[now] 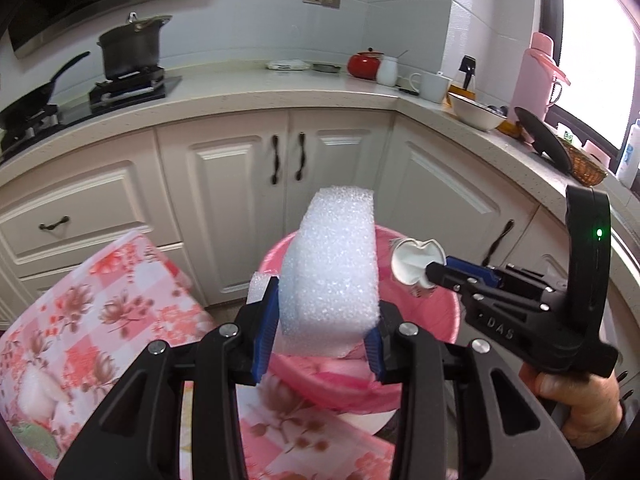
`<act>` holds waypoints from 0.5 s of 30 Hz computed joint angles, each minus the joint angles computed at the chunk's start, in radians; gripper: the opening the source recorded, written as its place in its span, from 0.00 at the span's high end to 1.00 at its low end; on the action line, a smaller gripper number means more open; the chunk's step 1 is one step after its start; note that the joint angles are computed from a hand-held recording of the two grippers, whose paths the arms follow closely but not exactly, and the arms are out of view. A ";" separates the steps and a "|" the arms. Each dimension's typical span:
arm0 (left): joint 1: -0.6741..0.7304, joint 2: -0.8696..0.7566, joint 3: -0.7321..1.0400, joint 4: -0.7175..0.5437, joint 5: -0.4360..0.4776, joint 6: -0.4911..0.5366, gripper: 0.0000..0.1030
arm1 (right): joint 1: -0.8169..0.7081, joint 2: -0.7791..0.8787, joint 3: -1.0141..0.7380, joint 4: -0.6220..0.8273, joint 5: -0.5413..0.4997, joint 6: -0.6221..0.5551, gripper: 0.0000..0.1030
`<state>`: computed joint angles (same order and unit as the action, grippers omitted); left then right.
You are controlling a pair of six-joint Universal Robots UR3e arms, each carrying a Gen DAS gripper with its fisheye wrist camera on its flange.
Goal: Collect trash
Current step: 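Open both grippers to drop the cup and foam block into the basket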
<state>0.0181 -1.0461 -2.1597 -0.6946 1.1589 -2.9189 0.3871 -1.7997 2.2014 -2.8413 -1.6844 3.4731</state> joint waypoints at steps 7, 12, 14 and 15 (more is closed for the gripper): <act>-0.074 -0.134 0.054 0.059 0.004 -0.054 0.60 | -0.066 -0.044 0.040 0.011 0.041 0.004 0.74; -0.092 -0.169 0.064 0.080 0.022 -0.070 0.44 | -0.084 -0.064 0.061 0.014 0.043 0.008 0.57; -0.084 -0.158 0.055 0.080 0.022 -0.071 0.42 | -0.085 -0.076 0.073 0.008 0.037 0.013 0.47; -0.075 -0.149 0.050 0.075 0.017 -0.068 0.42 | -0.084 -0.083 0.080 0.004 0.031 0.016 0.45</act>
